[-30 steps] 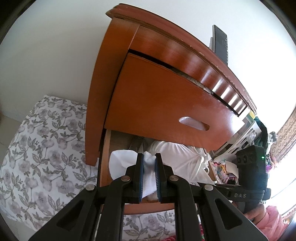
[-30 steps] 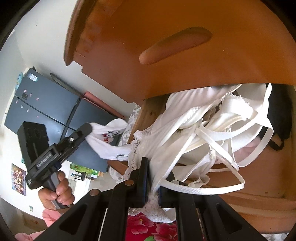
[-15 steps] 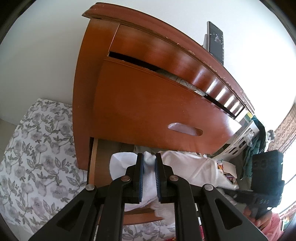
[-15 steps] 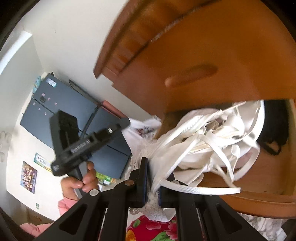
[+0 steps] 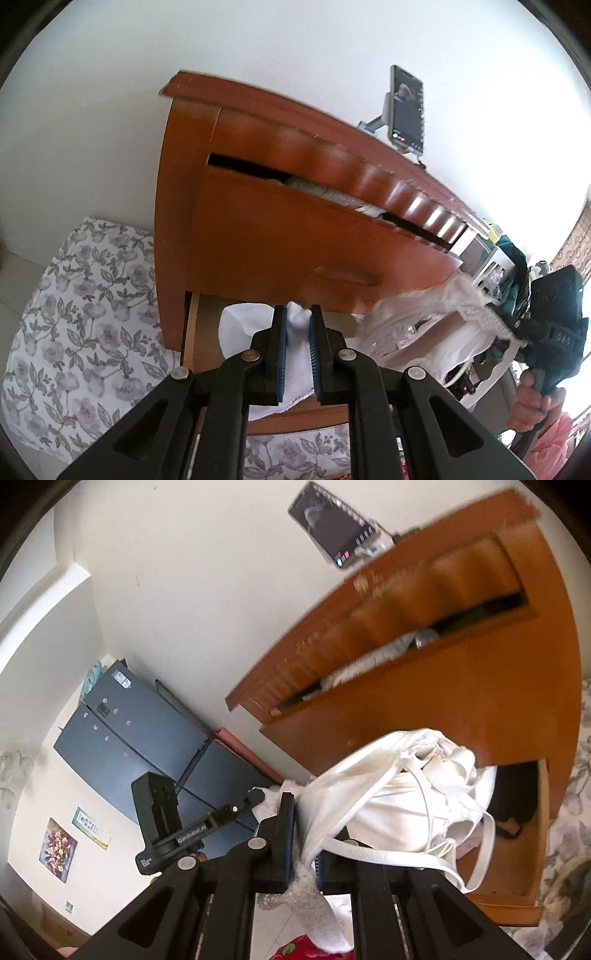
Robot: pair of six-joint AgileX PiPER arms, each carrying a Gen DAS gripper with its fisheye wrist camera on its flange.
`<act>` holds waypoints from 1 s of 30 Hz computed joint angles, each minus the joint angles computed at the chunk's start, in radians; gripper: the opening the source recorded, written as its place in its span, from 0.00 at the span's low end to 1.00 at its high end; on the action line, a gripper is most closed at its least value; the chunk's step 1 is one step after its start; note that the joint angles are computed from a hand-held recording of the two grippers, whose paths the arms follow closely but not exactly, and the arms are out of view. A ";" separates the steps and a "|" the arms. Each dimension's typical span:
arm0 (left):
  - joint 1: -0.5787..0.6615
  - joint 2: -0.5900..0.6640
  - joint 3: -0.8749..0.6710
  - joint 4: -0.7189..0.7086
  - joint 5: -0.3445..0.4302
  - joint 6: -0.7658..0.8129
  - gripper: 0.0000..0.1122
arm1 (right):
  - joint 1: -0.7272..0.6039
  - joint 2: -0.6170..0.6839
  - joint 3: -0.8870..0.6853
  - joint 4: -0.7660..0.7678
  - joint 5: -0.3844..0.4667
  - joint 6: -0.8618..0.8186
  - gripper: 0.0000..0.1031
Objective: Take underwear out of drawer
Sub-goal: 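Lift the bra out with the right gripper while the left gripper carries the sock toward the bed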
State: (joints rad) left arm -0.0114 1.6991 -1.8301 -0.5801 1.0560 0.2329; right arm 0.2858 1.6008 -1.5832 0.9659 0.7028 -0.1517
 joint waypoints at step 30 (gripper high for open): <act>-0.413 -0.001 -0.291 0.255 0.050 -0.232 0.10 | -0.689 -0.498 0.131 0.000 0.411 -0.022 0.09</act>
